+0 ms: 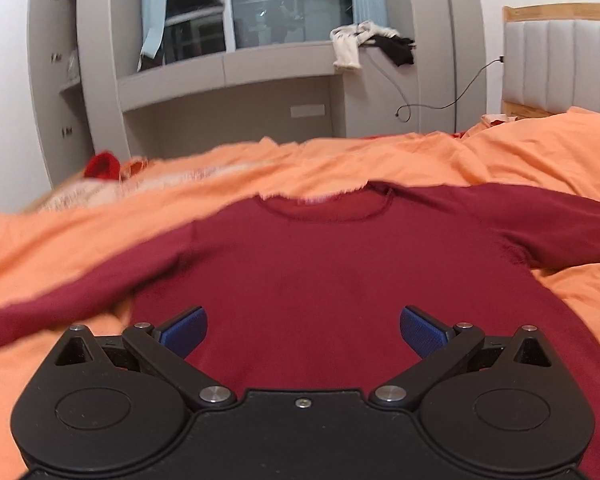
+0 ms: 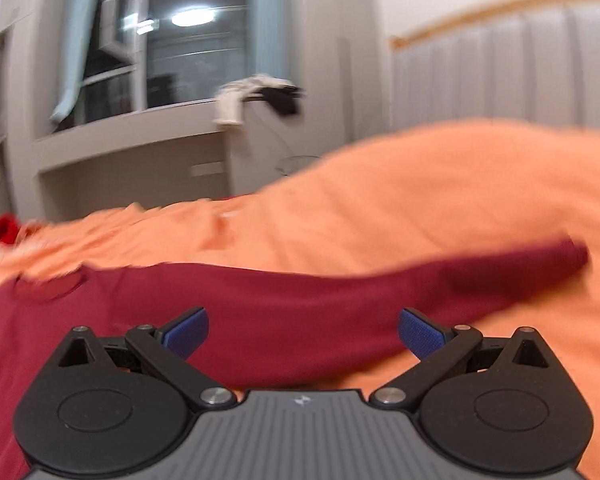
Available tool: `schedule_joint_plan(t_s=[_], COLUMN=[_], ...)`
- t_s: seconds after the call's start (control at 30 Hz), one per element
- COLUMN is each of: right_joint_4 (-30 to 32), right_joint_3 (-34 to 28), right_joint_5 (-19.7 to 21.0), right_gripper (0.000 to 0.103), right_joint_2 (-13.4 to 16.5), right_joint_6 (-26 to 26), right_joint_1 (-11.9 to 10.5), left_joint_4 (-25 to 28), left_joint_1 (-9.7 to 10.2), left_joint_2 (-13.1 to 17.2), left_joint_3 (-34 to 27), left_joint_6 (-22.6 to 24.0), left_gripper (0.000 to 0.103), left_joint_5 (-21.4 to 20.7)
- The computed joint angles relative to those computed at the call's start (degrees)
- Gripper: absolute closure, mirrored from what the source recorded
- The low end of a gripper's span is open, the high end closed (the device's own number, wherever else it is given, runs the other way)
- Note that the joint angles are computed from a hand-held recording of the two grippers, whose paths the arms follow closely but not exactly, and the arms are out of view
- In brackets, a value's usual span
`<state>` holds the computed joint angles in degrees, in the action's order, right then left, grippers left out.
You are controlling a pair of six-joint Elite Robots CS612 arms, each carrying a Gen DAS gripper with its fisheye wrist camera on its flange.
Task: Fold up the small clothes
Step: 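Move the right tool down to the cuff of a red sweater sleeve, then close the right gripper on the sleeve cuff and lift it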
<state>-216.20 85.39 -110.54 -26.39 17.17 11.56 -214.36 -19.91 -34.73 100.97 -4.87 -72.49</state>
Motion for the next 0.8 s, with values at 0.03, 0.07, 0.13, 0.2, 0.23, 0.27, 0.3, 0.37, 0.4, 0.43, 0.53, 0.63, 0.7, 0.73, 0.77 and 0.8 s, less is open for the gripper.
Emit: schedule_joint_plan(t_s=[0.03, 0.07, 0.13, 0.2, 0.23, 0.27, 0.3, 0.37, 0.4, 0.43, 0.53, 0.63, 0.7, 0.73, 0.77, 0.8], right_joint_4=[-0.7, -2.2, -4.0, -3.9, -4.0, -4.1, -4.4, -3.1, -0.9, 0.9, 3.0, 1.0, -0.1, 0.1, 0.7, 1.0], right_joint_3=[0.3, 0.8, 0.9, 1.4, 1.7, 2.1, 2.1, 1.6, 1.0, 0.4, -1.0, -1.0, -0.9, -0.9, -1.3, -1.6], right_joint_5=[0.0, 0.0, -1.8, -2.7, -2.2, -1.6, -1.3, -1.6, -1.4, -1.7, -4.4, -7.6, -9.7, -10.3, -11.0, -11.8], right_gripper=[0.000, 0.000, 0.000, 0.000, 0.000, 0.000, 0.000, 0.000, 0.000, 0.000, 0.000, 0.002, 0.011, 0.013, 0.015, 0.018], right_joint_2=[0.1, 0.4, 1.0, 1.2, 1.2, 1.1, 1.2, 1.3, 1.2, 1.3, 1.6, 1.9, 2.1, 2.0, 2.1, 2.2], right_joint_6=[2.0, 3.7, 5.4, 8.9, 10.9, 13.3, 13.8, 12.3, 11.2, 10.1, 9.9, 15.7, 21.5, 23.2, 24.3, 24.9], right_joint_1=[-0.5, -1.1, -1.7, -2.5, -3.0, -3.4, -3.6, -3.6, -3.6, -3.5, -3.1, -3.0, -3.2, -3.2, -3.2, -3.2], left_joint_4=[0.1, -0.4, 0.4, 2.0, 1.7, 1.6, 1.8, 2.3, 2.6, 2.8, 2.9, 3.0, 3.4, 3.5, 3.7, 3.7], left_joint_1=[0.22, 0.39, 0.50, 0.84, 0.90, 0.84, 0.76, 0.74, 0.68, 0.67, 0.52, 0.52, 0.57, 0.55, 0.63, 0.76], left_joint_2=[0.6, 1.2, 2.0, 1.8, 1.9, 2.0, 2.0, 2.2, 2.3, 2.3, 2.4, 2.3, 2.0, 1.8, 1.6, 1.4], left_joint_3=[-0.4, -0.8, -1.0, -1.0, -1.1, -1.1, -1.2, -1.4, -1.4, -1.4, -1.5, -1.4, -1.1, -0.8, -0.6, -0.5], left_joint_6=[-0.8, -1.4, -2.5, -2.2, -2.1, -2.1, -1.8, -1.4, -1.3, -1.3, -1.0, -1.2, -2.1, -2.5, -2.9, -3.2], left_gripper=[0.000, 0.000, 0.001, 0.000, 0.000, 0.000, 0.000, 0.000, 0.000, 0.000, 0.000, 0.000, 0.001, 0.000, 0.000, 0.000], left_joint_5=[-0.3, -0.4, 0.4, -1.4, -1.8, -1.4, -1.1, -1.2, -1.1, -1.1, -0.6, -0.5, -0.8, -0.9, -1.1, -1.5])
